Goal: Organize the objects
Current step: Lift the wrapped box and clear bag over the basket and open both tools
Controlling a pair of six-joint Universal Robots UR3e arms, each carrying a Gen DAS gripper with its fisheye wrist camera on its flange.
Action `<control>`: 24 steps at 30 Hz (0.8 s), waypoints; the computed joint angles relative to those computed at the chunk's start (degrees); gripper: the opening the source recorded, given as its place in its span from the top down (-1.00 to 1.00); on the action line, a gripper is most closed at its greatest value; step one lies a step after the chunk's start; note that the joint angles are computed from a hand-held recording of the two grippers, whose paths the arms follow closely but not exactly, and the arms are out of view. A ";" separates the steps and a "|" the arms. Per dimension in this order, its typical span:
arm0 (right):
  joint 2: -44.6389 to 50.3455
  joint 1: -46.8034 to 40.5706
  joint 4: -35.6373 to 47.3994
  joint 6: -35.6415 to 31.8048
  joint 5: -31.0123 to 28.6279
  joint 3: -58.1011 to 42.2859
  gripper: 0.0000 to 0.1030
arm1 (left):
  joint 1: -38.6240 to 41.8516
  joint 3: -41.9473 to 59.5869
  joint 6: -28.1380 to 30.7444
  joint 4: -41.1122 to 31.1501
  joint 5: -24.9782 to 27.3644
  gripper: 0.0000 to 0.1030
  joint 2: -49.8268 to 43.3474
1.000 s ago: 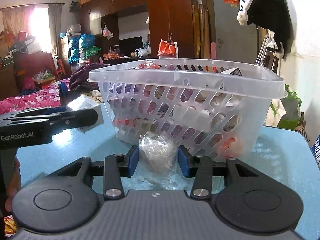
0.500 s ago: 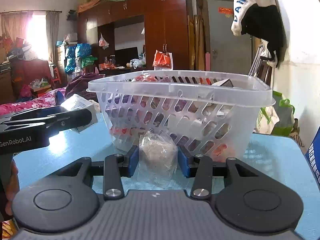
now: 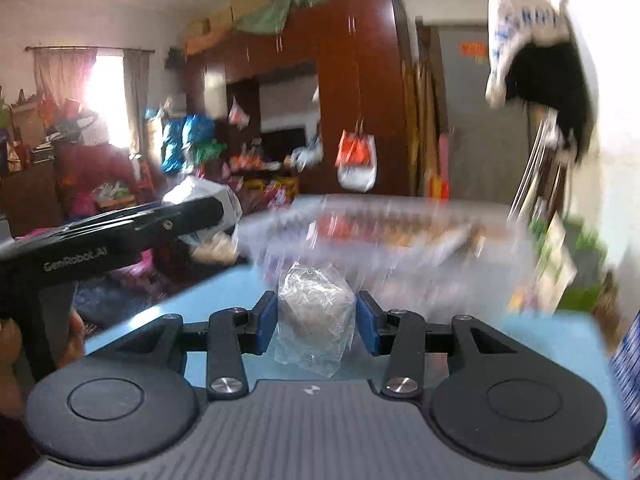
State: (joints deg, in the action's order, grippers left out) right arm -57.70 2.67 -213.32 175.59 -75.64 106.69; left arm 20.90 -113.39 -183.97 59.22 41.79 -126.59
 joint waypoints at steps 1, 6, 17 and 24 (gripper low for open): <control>-0.21 0.37 3.09 -0.50 -1.84 -3.63 0.11 | -1.51 2.97 1.08 -6.05 1.37 -0.33 1.68; 5.65 0.04 24.64 -1.54 -8.23 -28.25 0.11 | -10.09 28.61 5.70 -43.40 9.63 -0.33 1.34; 15.46 -1.02 33.11 -4.57 -6.05 -42.80 0.10 | -16.84 53.64 8.80 -67.93 20.77 -0.33 -10.01; 12.76 -1.48 19.13 -3.66 -6.92 -32.13 -1.00 | -16.19 52.79 8.42 -69.38 20.47 -0.90 -9.71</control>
State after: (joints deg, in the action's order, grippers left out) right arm -44.94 1.18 -194.19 171.93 -82.56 74.56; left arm 4.72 -60.60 -175.55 -10.16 62.27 -136.30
